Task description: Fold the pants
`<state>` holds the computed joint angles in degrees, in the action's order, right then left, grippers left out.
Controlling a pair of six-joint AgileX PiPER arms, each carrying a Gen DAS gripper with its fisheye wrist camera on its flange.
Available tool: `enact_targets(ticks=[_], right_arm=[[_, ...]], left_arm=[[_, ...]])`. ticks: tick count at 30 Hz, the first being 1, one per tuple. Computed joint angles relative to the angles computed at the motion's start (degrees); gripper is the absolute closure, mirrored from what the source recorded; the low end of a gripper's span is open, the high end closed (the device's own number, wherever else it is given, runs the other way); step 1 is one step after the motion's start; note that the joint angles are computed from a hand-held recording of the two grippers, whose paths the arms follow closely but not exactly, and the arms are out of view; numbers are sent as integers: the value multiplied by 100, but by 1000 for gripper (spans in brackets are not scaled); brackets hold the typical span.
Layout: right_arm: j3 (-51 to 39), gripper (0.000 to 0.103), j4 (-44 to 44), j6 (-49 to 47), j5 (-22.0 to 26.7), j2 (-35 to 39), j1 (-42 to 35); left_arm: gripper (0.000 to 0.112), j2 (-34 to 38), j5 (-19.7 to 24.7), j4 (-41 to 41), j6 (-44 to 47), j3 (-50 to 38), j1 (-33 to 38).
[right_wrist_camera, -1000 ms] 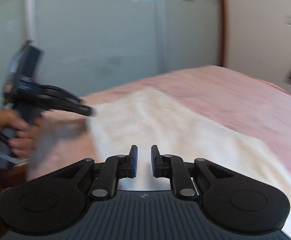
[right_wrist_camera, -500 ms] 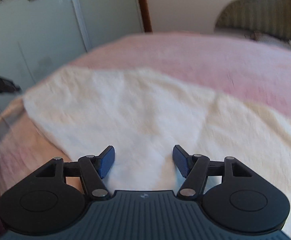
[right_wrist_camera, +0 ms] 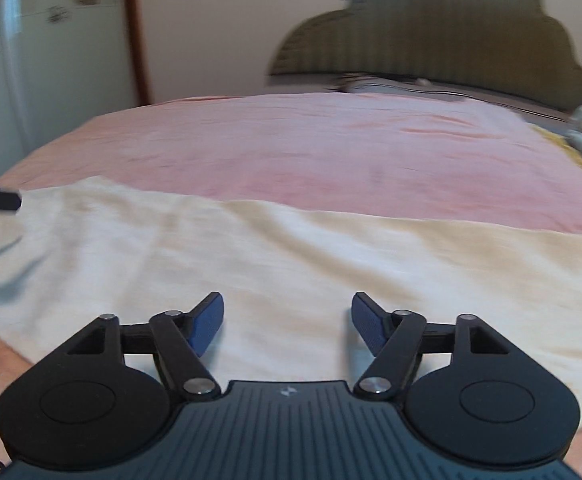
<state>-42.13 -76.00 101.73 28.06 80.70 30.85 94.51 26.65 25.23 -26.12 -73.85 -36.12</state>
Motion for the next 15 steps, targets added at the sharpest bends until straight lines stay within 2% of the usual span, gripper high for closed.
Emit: enact_targets(ticks=[3,4,7,8,10,13,15], right_arm=[[321,21,326,-663,-406,-165,-987],[292,21,788,-1187,-526,-97,-1364],[373,21,2491,-2906,-1529,-508,-2460],[296,21,2936,-3479,-1629,-533,-2654],[-142,21,3730,-4625,-1414,-227,-2838],[-976,21,4845,-6343,-926,625,-3094],[-1243,21,5790,-7489,-961,925,-3409]], left_arm=[[49,565,190,146,302,-238,-459],[49,640,280,195,281,-252,-582],[48,503,-82,513,49,124,-690],[48,531,-104,579,3,62,-683],[48,648,-3,485,116,-200,-712],[48,860,203,214,370,-581,-805],[48,958,325,40,504,-773,-905]])
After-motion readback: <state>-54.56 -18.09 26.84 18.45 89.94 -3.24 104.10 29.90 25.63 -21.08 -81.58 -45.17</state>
